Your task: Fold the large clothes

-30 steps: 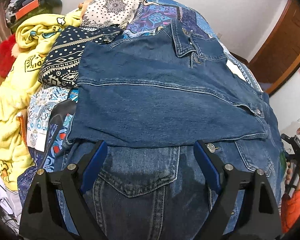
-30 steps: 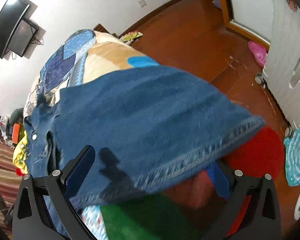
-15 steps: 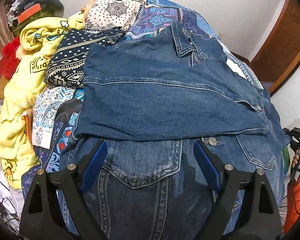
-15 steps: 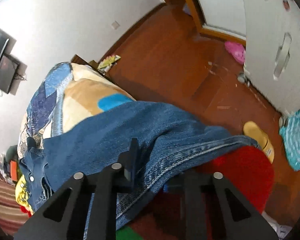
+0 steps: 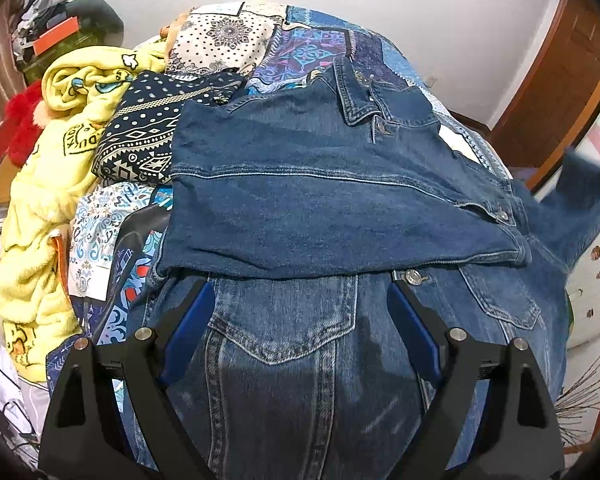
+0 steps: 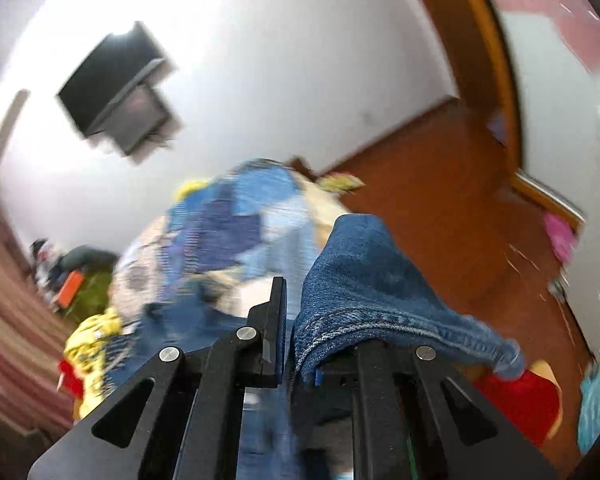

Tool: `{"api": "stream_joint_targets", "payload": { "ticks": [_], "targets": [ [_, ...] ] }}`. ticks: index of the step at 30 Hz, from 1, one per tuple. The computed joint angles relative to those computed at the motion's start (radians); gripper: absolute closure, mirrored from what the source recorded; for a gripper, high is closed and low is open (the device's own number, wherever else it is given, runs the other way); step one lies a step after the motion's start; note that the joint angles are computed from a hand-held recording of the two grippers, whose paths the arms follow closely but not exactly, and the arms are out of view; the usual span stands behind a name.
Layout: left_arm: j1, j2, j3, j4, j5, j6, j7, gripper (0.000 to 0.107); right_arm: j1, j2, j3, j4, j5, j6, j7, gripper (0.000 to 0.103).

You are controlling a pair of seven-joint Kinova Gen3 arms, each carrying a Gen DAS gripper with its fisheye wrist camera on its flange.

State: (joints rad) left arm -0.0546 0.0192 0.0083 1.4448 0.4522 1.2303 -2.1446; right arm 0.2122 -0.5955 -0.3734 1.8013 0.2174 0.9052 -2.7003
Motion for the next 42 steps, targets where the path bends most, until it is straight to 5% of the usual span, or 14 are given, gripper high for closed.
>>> {"api": "stream_joint_targets", "payload": {
  "ticks": [10,15,23,31,36,42],
  "targets": [
    [-0.039,-0.025,-0.036,0.022,0.060,0.023,-0.103,0.020,-0.109,0.246,-0.163,-0.114,0.062,-0.147,-0.018,0.094],
    [-0.060,-0.025,-0.049,0.024,0.088,0.041,-0.122,0.020,-0.278,0.388,-0.073,-0.086,-0.056,-0.239,-0.006,0.094],
    [-0.068,-0.038,-0.050,0.031,0.085,0.046,-0.134,0.020,-0.434,0.550,-0.031,-0.110,-0.110,-0.157,0.012,0.090],
    [-0.019,-0.055,-0.020,0.009,0.058,0.034,-0.113,0.020,-0.533,0.506,0.078,-0.126,-0.205,-0.051,0.140,0.083],
    [0.038,-0.050,0.015,-0.038,0.036,0.028,-0.080,0.020,-0.583,0.421,0.072,-0.102,-0.074,-0.005,0.091,0.081],
    [0.132,-0.027,0.077,-0.110,-0.010,0.010,-0.049,0.019,-0.520,0.296,0.006,-0.052,0.075,0.068,-0.043,0.079]
  ]
}}
